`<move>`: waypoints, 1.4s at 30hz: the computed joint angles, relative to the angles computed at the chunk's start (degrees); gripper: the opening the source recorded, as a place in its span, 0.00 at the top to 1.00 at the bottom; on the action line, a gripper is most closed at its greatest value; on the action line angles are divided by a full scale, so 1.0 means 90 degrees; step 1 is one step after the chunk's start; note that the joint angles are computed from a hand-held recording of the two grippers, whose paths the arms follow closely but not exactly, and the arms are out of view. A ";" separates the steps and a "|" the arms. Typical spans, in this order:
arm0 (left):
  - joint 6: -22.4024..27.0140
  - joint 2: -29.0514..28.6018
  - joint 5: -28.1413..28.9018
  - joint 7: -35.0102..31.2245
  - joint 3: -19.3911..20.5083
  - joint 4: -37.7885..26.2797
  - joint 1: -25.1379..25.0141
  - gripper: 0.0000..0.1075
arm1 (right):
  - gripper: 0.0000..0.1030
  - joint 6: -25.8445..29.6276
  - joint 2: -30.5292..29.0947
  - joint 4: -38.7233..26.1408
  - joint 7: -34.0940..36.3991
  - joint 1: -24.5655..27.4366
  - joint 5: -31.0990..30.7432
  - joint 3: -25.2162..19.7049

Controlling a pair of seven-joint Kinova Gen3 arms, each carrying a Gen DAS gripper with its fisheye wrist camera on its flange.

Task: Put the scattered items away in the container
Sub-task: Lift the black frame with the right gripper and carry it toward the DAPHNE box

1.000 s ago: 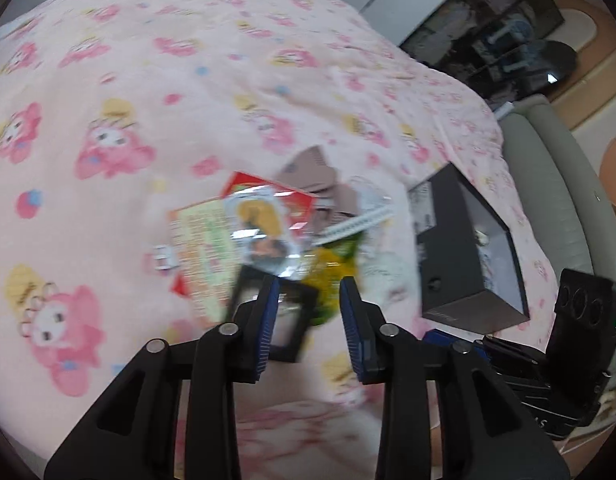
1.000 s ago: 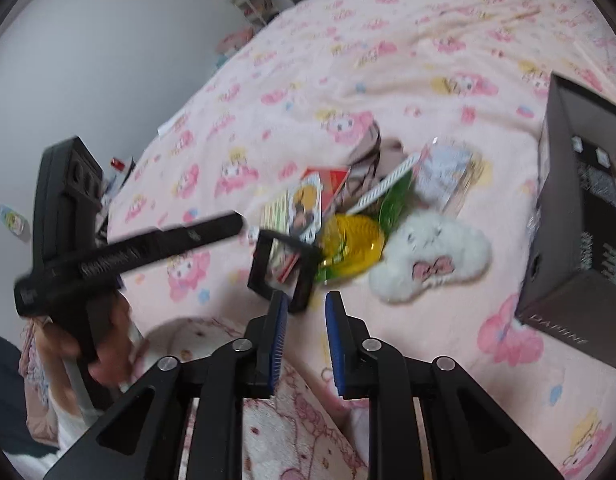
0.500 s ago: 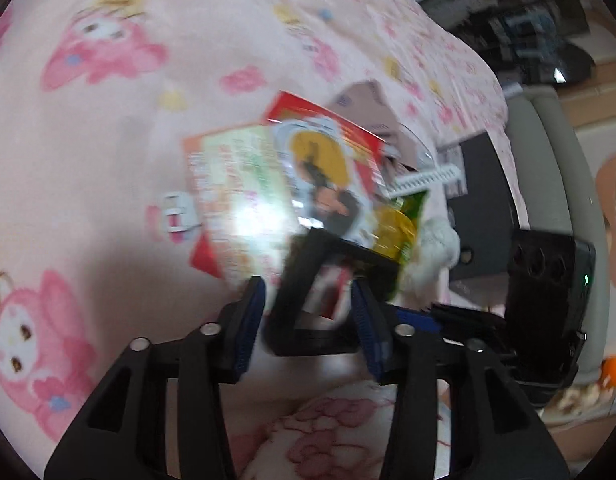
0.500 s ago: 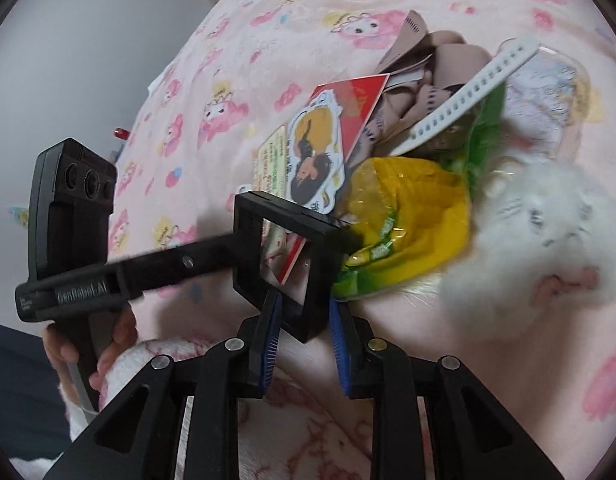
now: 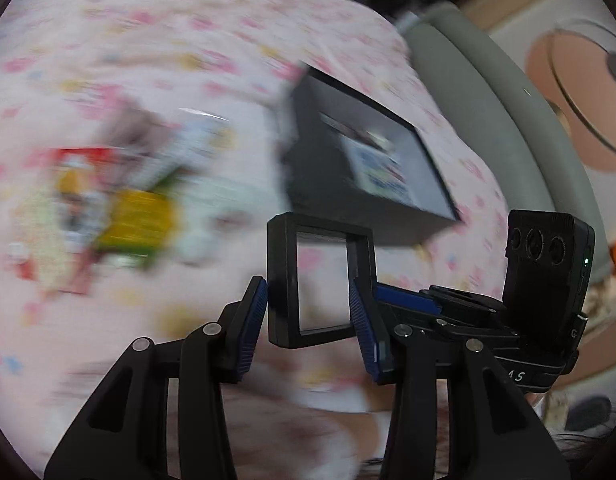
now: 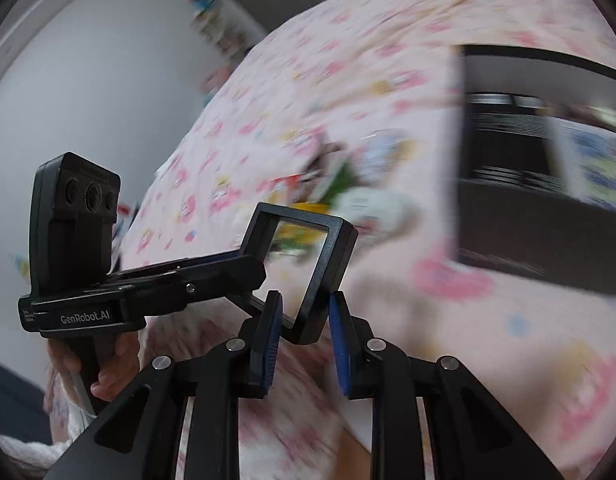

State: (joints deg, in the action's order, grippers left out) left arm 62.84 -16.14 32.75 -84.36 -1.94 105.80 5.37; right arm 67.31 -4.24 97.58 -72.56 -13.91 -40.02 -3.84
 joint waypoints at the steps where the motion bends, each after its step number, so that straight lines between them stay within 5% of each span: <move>1: -0.0049 0.0214 0.0105 0.0067 0.0233 -0.0087 0.0061 0.61 | 0.80 0.0034 -0.0247 0.0143 0.0078 0.0173 0.0089 0.0108; 5: -0.0518 0.1219 0.0037 0.0302 0.0975 -0.0547 0.0655 0.61 | 0.80 0.0448 -0.0591 0.0517 0.0430 0.0666 0.0229 0.0822; 12: -0.0933 0.2729 0.0298 0.0261 0.1393 -0.0868 0.1095 0.61 | 0.80 0.0350 -0.0247 0.1032 0.1144 0.1449 0.0386 0.1328; 23: -0.1790 0.2225 -0.0370 0.0958 0.1352 -0.0321 0.1253 0.61 | 0.80 -0.0361 -0.0066 0.1358 0.0823 0.1753 0.0807 0.0855; 28: -0.1430 0.2401 -0.0586 0.0841 0.1354 -0.0502 0.1248 0.61 | 0.80 -0.0094 0.0292 0.1526 0.1419 0.1854 0.0287 0.1010; 31: -0.1369 0.2271 -0.0729 0.0790 0.1431 -0.0573 0.1321 0.69 | 0.83 -0.0041 0.0100 0.1544 0.1501 0.1934 0.0166 0.0965; 37: -0.1337 0.1847 -0.0832 0.0819 0.1441 -0.1116 0.1448 0.70 | 0.83 0.0339 -0.0587 0.0970 0.1510 0.1975 0.0051 0.1272; 42: -0.1247 0.2057 -0.1359 0.0998 0.1385 -0.2221 0.1404 0.70 | 0.83 0.0414 -0.0393 0.0024 0.1703 0.1896 -0.0267 0.1471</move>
State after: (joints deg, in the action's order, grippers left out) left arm 51.61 2.37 20.52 -75.37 10.53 85.81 18.01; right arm 71.04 -7.77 97.80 -57.23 3.16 -42.42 9.39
